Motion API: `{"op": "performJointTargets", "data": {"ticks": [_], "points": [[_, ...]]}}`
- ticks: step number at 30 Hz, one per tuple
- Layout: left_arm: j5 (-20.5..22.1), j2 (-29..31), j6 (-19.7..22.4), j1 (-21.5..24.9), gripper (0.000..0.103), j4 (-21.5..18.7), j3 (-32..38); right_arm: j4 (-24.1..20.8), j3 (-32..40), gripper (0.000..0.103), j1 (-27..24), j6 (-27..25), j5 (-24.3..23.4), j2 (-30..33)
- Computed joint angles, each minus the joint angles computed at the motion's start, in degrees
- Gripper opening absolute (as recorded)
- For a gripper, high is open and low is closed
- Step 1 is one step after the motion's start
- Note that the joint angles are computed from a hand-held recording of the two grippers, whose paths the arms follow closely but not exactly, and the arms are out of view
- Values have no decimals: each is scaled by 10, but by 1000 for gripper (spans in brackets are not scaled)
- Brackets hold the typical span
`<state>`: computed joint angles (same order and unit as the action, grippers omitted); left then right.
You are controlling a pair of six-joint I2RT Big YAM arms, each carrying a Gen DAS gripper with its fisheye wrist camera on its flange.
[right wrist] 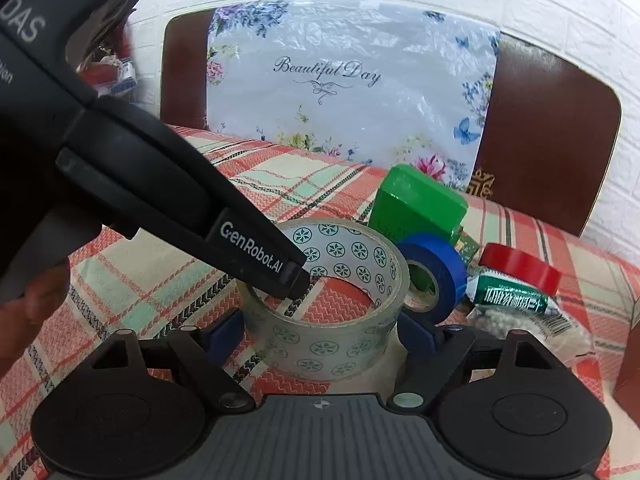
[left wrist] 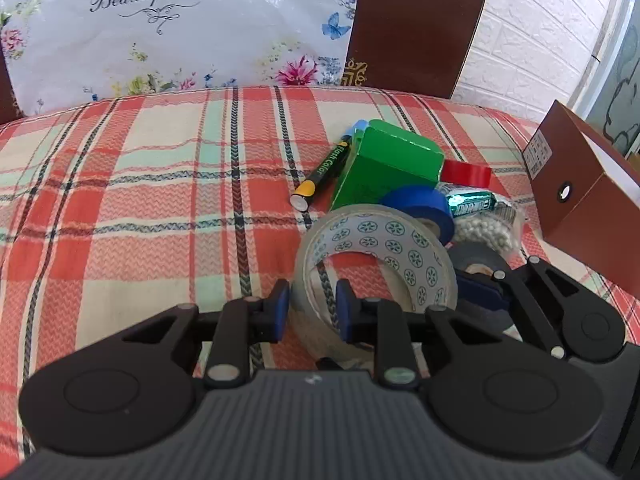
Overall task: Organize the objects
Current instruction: 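Carry the clear packing tape roll with the right tool into the brown box and release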
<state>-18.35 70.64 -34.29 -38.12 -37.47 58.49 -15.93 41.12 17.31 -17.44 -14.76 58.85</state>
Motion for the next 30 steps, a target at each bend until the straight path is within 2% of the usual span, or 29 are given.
{"op": "performJointTargets", "data": {"ticks": [3, 6, 11, 14, 19, 23, 27, 30], "points": [[-11, -13, -23, -19, 27, -7, -3, -17, -12, 82, -14, 16, -21, -27], [-38, -16, -19, -49, 26, -9, 8, -3, -41, 82, -22, 19, -14, -75], [-58, 16, 24, -90, 26, 6, 75, 15, -62, 82, -78, 7, -5, -140], [-59, 63, 75, -114, 26, 23, 142, 27, -55, 82, -150, 13, -27, -151], [-47, 177, 157, -151, 26, 32, 285, 54, -34, 82, -300, 20, -85, -138], [-16, 268, 188, -165, 26, 18, 402, 79, -7, 82, -402, 30, -124, -101], [17, 357, 203, -171, 26, -18, 518, 105, 32, 82, -462, 29, -133, -31], [30, 402, 212, -173, 26, -32, 571, 98, 59, 82, -485, 29, -128, 11]]}}
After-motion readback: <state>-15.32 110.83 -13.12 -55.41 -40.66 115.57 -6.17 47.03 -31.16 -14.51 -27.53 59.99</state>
